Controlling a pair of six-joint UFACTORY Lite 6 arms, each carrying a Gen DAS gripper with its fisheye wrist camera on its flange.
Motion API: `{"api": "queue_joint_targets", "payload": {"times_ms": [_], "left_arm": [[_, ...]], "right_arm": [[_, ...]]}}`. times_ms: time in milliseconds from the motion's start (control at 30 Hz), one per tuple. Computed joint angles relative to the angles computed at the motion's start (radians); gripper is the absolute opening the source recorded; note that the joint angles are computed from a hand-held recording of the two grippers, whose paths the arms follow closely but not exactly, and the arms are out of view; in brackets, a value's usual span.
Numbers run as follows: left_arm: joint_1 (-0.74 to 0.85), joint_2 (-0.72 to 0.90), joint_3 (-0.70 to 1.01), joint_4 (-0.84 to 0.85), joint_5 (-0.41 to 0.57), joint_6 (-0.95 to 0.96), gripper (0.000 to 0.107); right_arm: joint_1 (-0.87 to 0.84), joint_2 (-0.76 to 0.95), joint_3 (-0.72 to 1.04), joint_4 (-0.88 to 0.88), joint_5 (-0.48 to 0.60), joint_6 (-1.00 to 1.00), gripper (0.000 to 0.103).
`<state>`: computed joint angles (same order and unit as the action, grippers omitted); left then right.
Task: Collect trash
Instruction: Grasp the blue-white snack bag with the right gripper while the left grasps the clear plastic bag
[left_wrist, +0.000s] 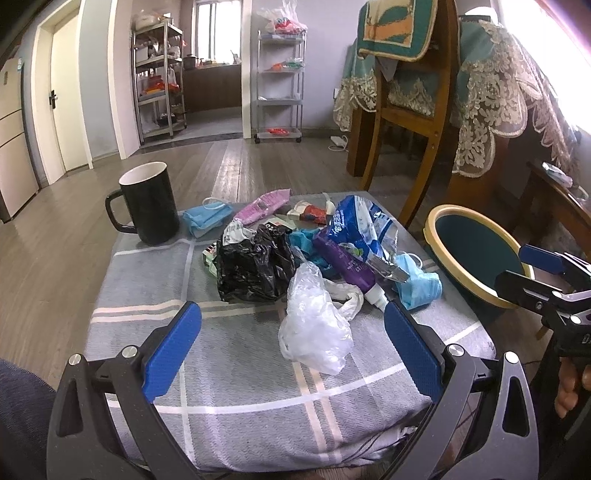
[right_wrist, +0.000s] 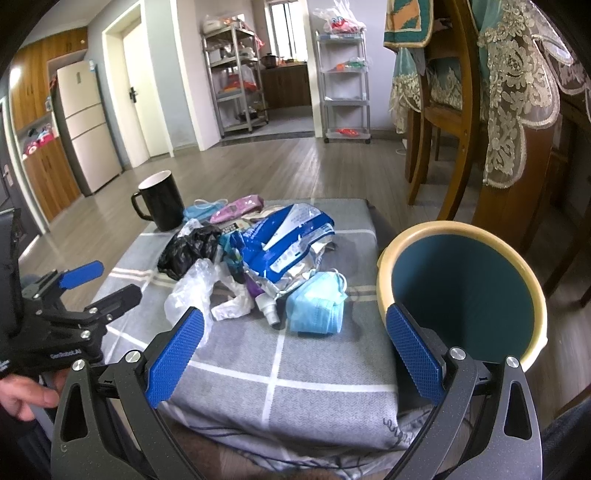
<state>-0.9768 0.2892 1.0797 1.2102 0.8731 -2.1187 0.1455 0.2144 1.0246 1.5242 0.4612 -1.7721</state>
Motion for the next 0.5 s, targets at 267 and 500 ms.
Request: {"api": "queue_joint_targets", "payload": {"times_ms": [267,500], "left_arm": [[0.066,0.061,0.039,-0.004,-0.103,0.034,0.095],[0.146,0.138,0.076,-0.028,-0.224,0.077,0.069]], "right_arm": [[0.017,0.087,0.101,-0.128,0.003,0.156,0.098],[0.062,0.188,0.217,-0.197,0.014,0.199,0.095]]}}
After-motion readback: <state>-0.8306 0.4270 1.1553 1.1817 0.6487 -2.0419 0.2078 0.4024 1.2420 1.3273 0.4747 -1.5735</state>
